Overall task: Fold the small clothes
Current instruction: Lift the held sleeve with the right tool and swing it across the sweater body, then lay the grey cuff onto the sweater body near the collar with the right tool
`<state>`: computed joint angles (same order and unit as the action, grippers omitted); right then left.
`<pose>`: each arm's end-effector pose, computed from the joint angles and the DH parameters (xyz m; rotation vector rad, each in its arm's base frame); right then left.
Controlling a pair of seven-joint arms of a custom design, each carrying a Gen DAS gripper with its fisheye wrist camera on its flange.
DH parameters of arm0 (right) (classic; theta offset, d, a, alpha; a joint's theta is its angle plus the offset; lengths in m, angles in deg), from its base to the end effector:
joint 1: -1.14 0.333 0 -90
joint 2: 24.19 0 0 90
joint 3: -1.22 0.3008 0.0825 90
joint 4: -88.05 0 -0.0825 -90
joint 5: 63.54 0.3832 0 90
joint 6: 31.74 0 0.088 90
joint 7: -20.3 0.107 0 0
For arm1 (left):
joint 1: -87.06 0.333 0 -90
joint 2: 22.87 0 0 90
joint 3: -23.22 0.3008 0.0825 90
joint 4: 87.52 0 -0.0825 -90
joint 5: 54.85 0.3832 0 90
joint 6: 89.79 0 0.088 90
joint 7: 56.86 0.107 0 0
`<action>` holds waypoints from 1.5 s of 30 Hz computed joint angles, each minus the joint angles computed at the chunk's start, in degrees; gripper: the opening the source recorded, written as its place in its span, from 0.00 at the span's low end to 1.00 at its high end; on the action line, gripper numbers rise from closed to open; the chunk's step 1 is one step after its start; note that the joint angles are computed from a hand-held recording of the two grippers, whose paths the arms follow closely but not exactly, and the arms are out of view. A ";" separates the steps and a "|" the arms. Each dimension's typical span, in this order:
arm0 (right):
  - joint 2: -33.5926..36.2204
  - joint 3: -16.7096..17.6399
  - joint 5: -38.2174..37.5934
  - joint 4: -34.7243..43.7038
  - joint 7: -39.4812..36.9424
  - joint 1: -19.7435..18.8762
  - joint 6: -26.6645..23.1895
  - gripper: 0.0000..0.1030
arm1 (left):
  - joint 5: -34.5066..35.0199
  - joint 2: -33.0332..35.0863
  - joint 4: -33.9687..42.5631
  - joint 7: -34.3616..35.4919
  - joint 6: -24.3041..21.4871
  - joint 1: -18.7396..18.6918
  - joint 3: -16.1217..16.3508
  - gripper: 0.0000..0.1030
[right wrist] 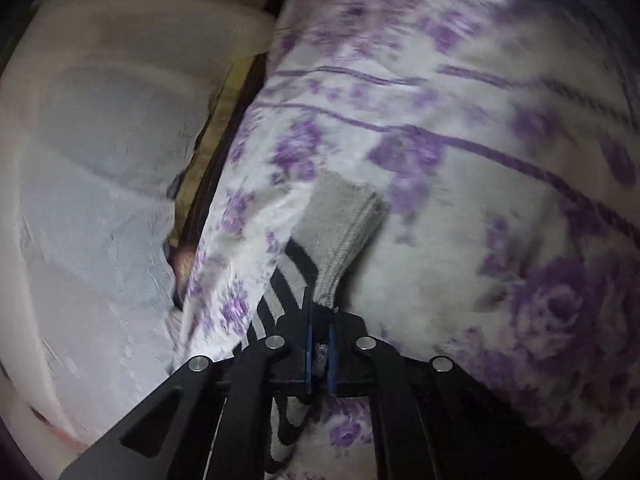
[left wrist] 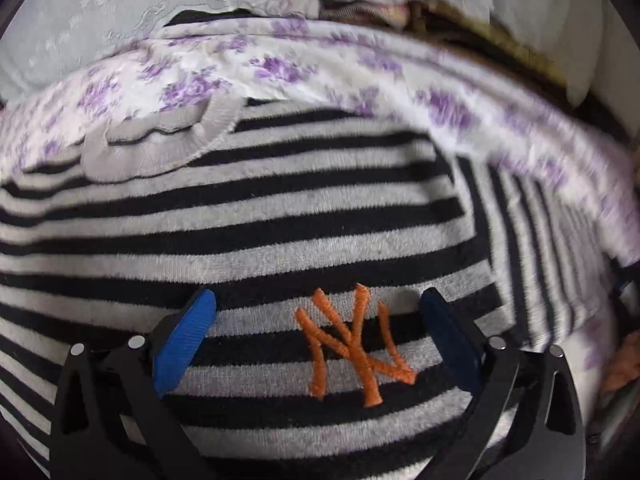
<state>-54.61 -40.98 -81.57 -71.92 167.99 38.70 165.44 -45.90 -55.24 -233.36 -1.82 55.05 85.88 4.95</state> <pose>0.4117 -0.0065 0.4470 -0.7014 1.9004 -0.0925 0.4011 -0.1515 0.4962 -2.0264 1.7117 -0.5352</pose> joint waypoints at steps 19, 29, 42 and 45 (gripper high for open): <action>-3.77 15.01 -11.87 6.51 -6.51 5.87 -1.56 0.06 | -22.42 -1.35 3.92 19.54 -5.41 -2.77 11.41 0.96; 3.54 23.74 -5.77 15.12 -12.26 13.46 -8.73 0.07 | -19.00 -5.30 3.24 22.29 -4.83 2.18 10.88 0.96; 16.91 29.09 5.31 26.63 -20.66 21.59 -13.81 0.07 | -13.61 -14.28 -5.64 26.14 -4.96 14.22 13.98 0.96; 19.49 29.24 8.81 28.04 -23.42 23.36 -15.66 0.11 | -11.92 -15.51 -7.50 26.25 -5.55 17.48 14.28 0.96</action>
<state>-35.13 -11.74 -72.76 -43.89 144.57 62.06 149.78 -57.82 -70.74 -240.86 24.43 49.51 103.36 19.23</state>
